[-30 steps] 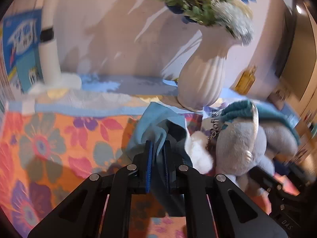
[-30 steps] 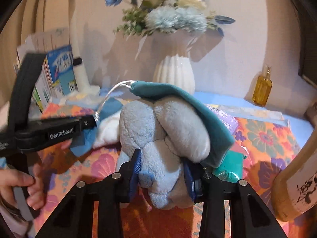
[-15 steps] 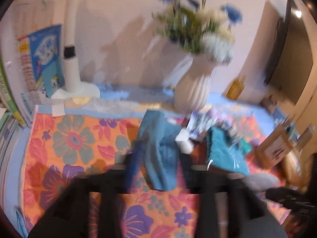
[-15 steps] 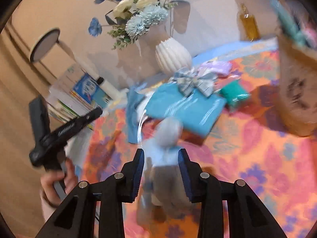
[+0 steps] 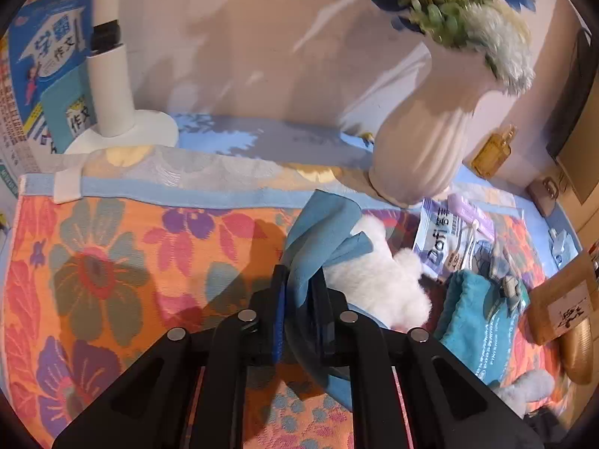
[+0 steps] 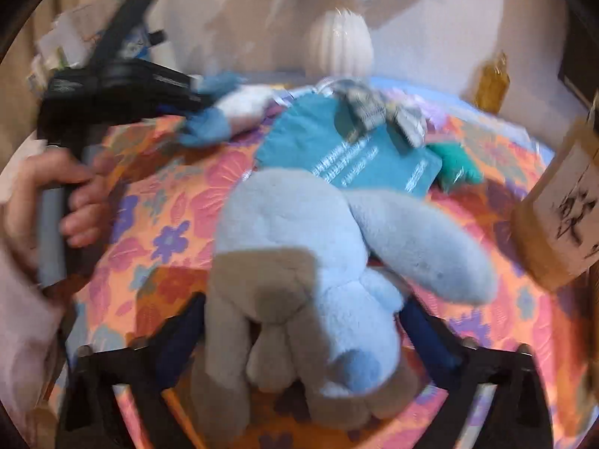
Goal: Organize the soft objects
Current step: 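Lift the blue cloth with left gripper while right gripper lifts the grey bunny, then carry blue cloth with left gripper onto amber plate while right gripper releases bunny there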
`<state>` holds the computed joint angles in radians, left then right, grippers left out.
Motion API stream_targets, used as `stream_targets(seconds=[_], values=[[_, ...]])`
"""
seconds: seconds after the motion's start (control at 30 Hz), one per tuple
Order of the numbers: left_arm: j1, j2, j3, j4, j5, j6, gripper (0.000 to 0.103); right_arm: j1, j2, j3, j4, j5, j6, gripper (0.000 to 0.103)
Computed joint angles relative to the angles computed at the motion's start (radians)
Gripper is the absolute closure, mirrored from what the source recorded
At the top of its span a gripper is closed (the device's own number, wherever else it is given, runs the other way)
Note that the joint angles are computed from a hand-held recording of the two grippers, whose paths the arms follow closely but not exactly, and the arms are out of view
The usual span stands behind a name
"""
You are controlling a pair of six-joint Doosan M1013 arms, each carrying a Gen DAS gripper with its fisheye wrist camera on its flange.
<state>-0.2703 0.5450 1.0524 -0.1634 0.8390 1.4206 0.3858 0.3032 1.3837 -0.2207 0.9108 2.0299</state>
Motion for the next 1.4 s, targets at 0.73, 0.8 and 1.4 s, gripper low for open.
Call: stream_targets(seconds=[0.73,0.8,1.4], values=[[-0.048,-0.177,0.203,0.052,0.062,-0.182,0.095,-0.119,-0.160,0.157,0.524,-0.118,-0.161,0.027],[-0.054,-0.196,0.233,0.009,0.042,-0.175,0.095,-0.120,-0.181,0.177,0.523,-0.140,-0.163,0.027],[-0.198,-0.205,0.169,-0.084,0.060,-0.046,0.095,-0.239,-0.298,0.219,0.616,-0.053,-0.327,0.027]])
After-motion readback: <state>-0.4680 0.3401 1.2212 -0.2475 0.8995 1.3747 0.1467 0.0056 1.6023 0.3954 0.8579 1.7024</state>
